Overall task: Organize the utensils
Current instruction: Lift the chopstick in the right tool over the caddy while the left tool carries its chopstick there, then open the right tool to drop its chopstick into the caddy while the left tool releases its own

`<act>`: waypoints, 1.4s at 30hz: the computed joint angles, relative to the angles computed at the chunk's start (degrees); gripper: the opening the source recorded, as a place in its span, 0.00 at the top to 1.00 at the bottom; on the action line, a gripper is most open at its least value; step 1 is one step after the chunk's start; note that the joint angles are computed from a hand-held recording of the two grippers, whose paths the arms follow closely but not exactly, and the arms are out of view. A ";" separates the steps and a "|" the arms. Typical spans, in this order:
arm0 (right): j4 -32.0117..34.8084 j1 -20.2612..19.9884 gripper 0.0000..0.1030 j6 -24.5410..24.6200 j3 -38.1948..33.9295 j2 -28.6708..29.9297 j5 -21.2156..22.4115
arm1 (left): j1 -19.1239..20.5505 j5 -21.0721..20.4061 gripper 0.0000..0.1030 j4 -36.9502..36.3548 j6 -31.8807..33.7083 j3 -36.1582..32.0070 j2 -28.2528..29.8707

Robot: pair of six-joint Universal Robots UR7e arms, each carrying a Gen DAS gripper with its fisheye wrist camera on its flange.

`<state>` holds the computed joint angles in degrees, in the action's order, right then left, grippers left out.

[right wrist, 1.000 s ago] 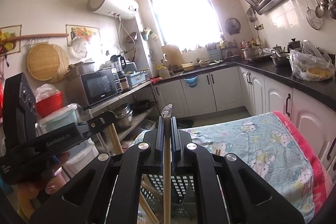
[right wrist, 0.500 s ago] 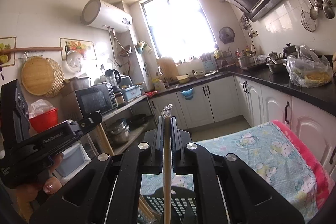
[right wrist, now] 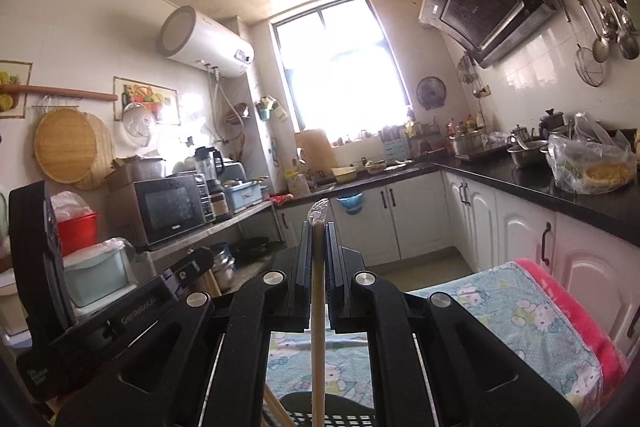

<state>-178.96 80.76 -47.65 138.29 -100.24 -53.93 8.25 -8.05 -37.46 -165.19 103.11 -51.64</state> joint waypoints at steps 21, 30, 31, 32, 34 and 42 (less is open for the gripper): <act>-14.28 -3.54 0.94 1.04 2.69 6.90 -1.47 | 1.91 0.59 0.97 -30.53 22.31 10.73 -2.17; -18.32 -4.79 0.93 1.92 2.75 8.99 -1.02 | 2.22 -0.93 0.97 -45.82 32.97 15.09 -2.72; -18.08 -5.04 0.91 2.17 2.78 8.79 -0.99 | 2.20 -1.18 0.97 -48.00 34.55 15.69 -2.80; -17.70 -5.25 0.84 2.28 2.85 8.45 -0.87 | 2.19 -1.40 0.97 -48.97 35.27 15.93 -2.76; -17.59 -5.75 0.73 2.48 3.17 7.86 -0.54 | 2.15 -1.83 0.97 -50.96 36.76 16.41 -2.74; -11.45 -8.76 0.71 1.34 3.89 3.44 1.05 | 1.57 -3.77 0.95 -54.31 38.83 17.52 -3.12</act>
